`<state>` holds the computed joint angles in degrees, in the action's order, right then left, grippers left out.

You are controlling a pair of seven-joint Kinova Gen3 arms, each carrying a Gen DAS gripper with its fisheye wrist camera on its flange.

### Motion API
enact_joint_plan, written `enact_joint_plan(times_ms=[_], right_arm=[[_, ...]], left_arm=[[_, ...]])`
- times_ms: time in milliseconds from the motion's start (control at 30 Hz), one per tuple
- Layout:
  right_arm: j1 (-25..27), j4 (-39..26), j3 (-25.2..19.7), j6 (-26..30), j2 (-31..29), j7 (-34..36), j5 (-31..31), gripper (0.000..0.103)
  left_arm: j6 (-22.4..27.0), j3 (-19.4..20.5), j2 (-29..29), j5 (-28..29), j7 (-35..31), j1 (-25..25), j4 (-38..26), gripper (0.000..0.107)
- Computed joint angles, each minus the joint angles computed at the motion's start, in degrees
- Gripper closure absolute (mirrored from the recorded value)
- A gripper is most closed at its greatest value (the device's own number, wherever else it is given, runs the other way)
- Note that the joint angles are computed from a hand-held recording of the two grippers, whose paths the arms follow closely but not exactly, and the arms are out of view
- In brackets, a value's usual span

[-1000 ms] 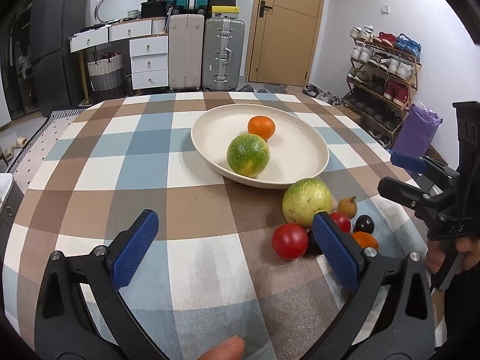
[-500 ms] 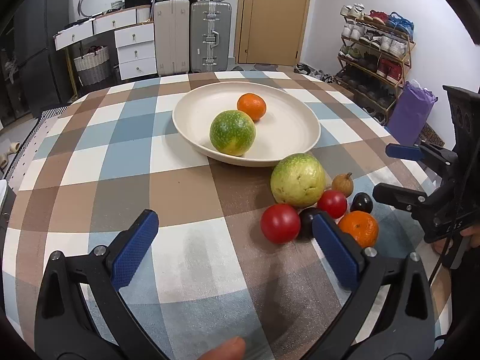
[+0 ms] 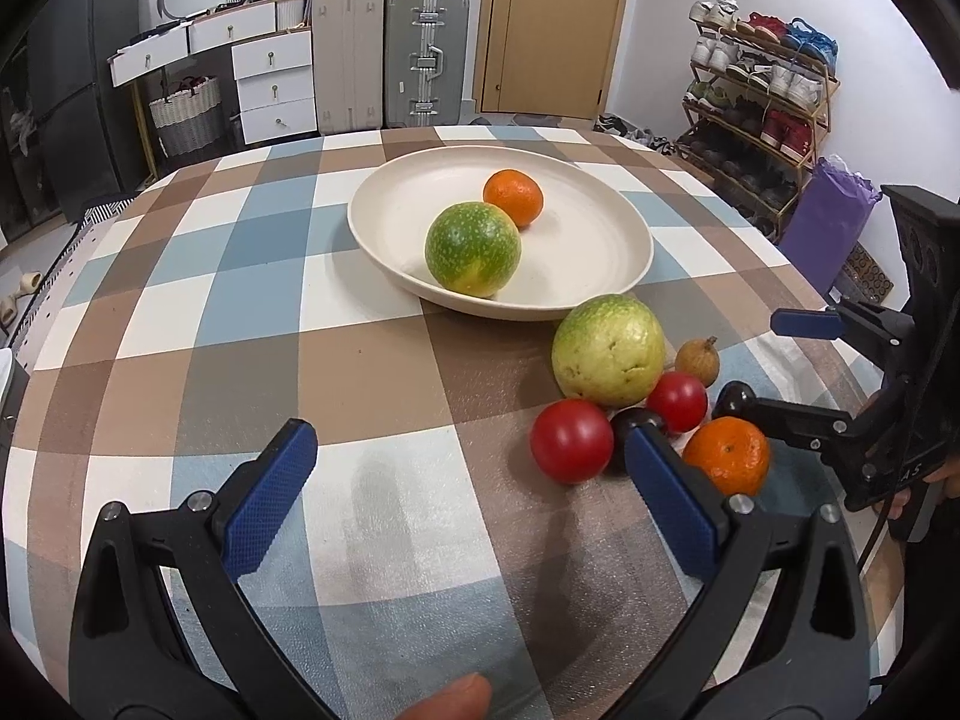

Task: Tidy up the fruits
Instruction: 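Withdraw both grippers and move toward the remaining fruits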

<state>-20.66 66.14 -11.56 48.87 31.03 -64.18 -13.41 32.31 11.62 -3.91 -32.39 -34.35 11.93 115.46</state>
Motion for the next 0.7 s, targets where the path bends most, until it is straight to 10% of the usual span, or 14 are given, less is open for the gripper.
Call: enact_joint_plan(times_ms=[700], right_arm=[[0.19,0.54,-0.35,-0.23,-0.55,0.7,0.02,0.0]], left_arm=[[-0.3,-0.47,0.31,0.96,-1.41,-0.18,-0.09,0.005]])
